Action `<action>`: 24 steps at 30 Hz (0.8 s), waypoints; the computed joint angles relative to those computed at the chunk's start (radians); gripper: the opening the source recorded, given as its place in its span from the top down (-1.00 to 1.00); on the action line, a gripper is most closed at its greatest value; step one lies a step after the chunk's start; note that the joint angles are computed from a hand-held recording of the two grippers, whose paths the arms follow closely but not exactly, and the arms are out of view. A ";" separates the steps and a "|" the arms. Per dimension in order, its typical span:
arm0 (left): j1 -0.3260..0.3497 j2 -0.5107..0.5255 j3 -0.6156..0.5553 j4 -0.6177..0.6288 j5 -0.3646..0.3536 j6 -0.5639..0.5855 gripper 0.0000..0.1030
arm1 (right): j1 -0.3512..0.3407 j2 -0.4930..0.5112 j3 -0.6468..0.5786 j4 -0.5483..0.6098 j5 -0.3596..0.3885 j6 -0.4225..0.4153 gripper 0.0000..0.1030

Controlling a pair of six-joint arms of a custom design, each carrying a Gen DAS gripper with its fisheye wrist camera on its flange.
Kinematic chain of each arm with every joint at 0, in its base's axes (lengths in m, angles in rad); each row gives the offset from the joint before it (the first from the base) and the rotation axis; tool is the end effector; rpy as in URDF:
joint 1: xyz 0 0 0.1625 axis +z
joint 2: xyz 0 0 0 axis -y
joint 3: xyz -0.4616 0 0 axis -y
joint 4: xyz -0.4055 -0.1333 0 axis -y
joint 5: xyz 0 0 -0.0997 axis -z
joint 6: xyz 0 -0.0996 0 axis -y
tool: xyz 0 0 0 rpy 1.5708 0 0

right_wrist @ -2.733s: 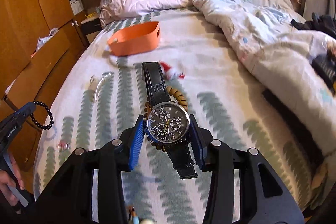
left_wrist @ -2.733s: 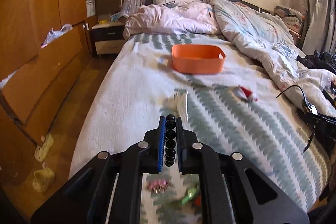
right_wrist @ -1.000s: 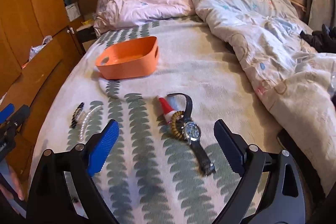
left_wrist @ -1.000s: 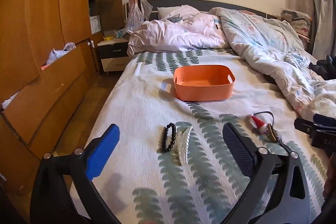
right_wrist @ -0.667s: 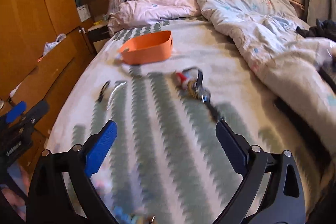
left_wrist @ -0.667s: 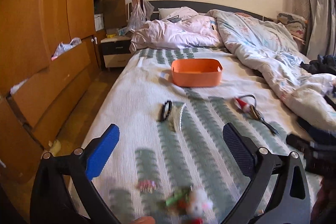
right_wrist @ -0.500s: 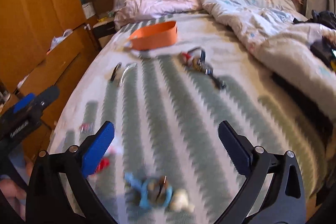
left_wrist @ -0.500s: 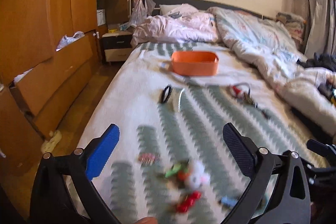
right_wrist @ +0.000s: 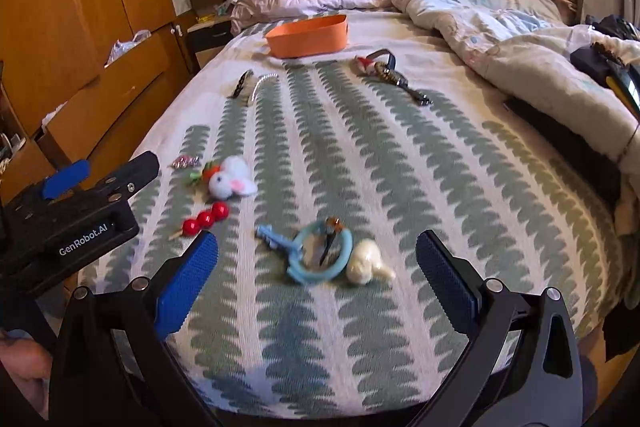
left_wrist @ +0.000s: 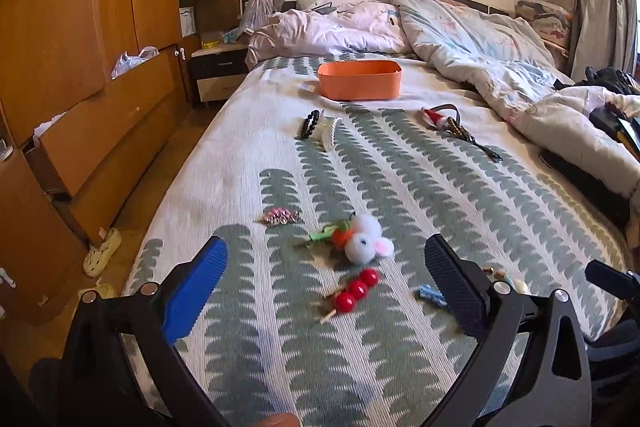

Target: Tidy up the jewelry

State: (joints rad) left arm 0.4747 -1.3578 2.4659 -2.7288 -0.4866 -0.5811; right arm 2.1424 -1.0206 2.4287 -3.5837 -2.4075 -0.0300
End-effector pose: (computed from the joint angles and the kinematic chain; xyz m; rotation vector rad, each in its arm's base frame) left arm -0.2372 -0.3708 0.2093 0.5381 2.1757 -1.0412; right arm 0.2809 -0.3270 0.1576 0.3791 -2.3057 0.9710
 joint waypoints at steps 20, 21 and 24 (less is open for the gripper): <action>-0.001 -0.006 0.013 0.088 0.007 -0.050 -0.90 | 0.012 0.028 0.034 -0.047 -0.031 0.014 -0.93; 0.000 -0.009 0.014 0.085 0.002 -0.050 -0.90 | 0.012 0.028 0.035 -0.052 -0.033 0.013 -0.93; 0.006 -0.022 0.016 0.057 -0.025 -0.048 -0.90 | 0.011 0.025 0.034 -0.053 -0.036 0.013 -0.93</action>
